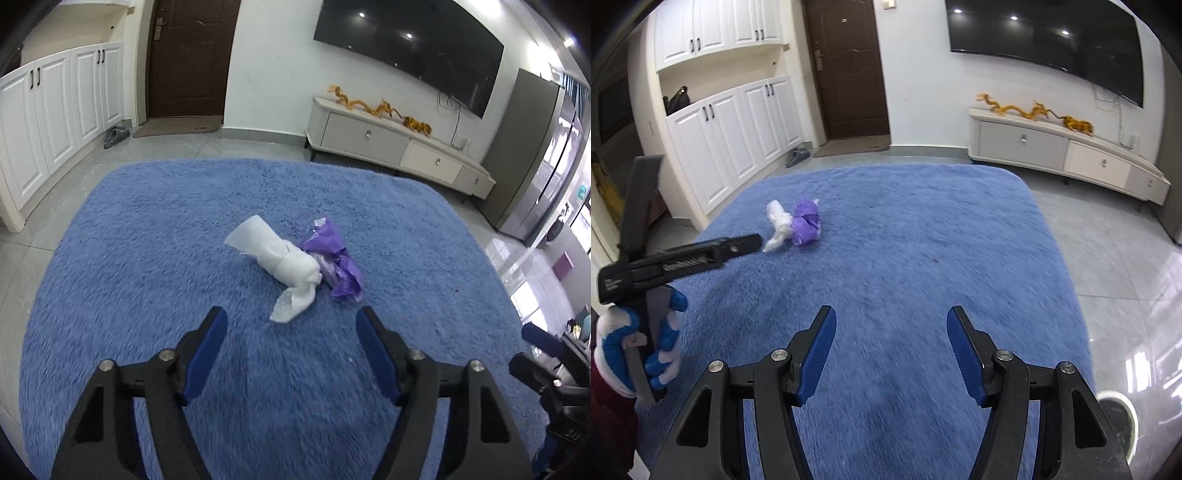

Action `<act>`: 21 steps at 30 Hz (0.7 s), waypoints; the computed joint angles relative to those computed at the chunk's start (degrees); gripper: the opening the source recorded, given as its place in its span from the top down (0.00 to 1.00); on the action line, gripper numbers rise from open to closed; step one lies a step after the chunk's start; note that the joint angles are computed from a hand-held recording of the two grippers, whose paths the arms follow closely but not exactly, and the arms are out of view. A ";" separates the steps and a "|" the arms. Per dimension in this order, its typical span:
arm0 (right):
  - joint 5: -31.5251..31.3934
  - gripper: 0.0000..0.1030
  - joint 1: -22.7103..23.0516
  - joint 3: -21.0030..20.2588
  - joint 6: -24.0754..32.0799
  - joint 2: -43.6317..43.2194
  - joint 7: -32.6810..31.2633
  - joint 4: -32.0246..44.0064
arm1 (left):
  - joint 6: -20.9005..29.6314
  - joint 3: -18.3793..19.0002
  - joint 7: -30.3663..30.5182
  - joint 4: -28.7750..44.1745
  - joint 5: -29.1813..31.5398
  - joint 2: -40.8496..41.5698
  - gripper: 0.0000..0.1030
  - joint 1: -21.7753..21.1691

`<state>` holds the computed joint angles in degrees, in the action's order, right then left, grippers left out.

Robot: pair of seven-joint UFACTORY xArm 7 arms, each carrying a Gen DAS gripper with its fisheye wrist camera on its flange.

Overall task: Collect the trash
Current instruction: 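Grasp the white tissue with left tool while right tool grasps purple bag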

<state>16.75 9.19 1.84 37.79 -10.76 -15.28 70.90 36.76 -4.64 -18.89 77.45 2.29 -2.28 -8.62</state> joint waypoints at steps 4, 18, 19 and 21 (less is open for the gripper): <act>1.60 0.40 0.62 0.27 0.04 3.34 -2.01 3.43 | 0.80 0.29 1.55 2.68 -1.55 3.34 0.43 0.08; 6.74 0.40 -0.32 2.93 2.47 15.12 -4.81 15.04 | -1.61 0.71 5.94 3.27 -7.18 5.83 0.79 0.83; 7.24 0.40 -0.38 3.26 2.89 16.29 -4.76 16.29 | -2.15 0.80 5.50 2.90 -7.58 5.74 0.82 0.93; 7.99 0.40 -0.48 3.97 3.67 18.47 -4.45 18.64 | -2.82 0.94 5.65 2.32 -8.97 5.50 0.85 1.27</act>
